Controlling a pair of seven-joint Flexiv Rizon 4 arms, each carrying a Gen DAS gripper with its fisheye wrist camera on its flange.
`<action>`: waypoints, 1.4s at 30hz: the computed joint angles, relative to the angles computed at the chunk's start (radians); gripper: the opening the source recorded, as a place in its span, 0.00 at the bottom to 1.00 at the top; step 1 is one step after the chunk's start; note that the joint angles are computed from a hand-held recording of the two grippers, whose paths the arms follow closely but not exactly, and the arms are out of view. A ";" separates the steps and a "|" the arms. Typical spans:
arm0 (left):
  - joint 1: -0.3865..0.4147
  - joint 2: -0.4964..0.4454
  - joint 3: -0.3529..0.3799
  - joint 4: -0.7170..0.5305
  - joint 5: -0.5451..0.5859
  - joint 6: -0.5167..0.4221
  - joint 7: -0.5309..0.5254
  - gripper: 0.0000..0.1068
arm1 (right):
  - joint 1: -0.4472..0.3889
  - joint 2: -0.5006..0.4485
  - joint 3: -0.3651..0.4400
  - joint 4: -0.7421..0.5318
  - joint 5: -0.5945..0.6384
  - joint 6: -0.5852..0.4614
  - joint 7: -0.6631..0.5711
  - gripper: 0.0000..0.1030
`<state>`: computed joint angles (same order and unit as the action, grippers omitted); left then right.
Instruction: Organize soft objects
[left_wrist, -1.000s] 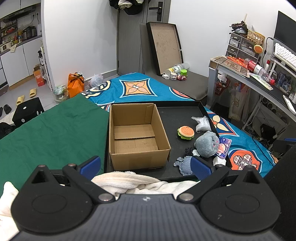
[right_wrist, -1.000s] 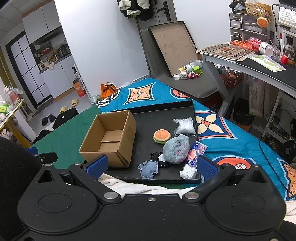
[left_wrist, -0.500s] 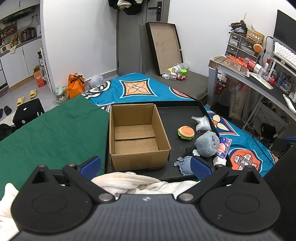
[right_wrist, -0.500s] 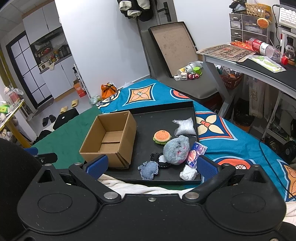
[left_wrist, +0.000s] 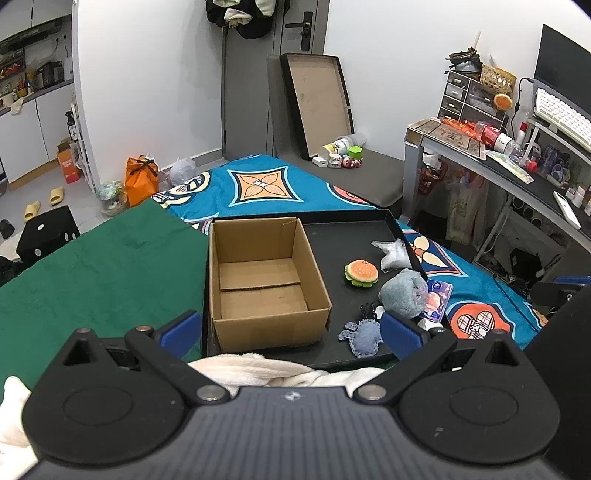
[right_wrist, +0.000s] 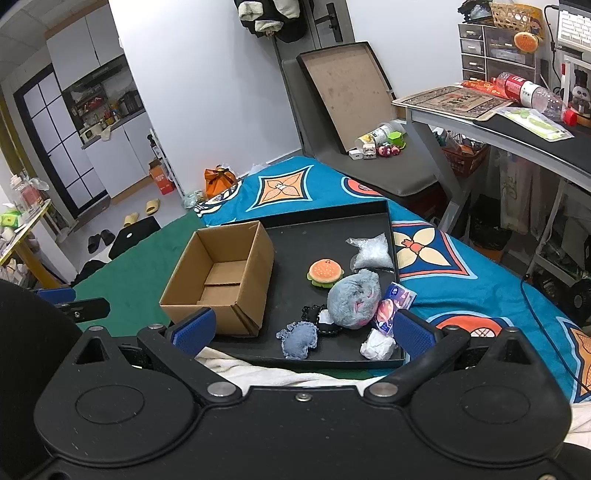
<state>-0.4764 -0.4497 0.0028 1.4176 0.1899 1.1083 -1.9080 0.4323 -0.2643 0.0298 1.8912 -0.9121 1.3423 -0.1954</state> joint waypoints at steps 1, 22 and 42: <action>-0.006 -0.002 0.009 -0.006 0.012 -0.005 -0.007 0.96 | -0.001 -0.001 -0.001 0.000 -0.001 0.001 0.000 1.00; 0.001 -0.092 0.054 -0.087 0.037 -0.019 -0.058 0.96 | -0.027 -0.033 -0.044 0.014 -0.061 0.018 0.077 1.00; 0.044 -0.221 0.057 -0.156 -0.024 -0.054 -0.041 0.94 | -0.023 -0.169 -0.071 -0.068 0.017 -0.006 0.049 1.00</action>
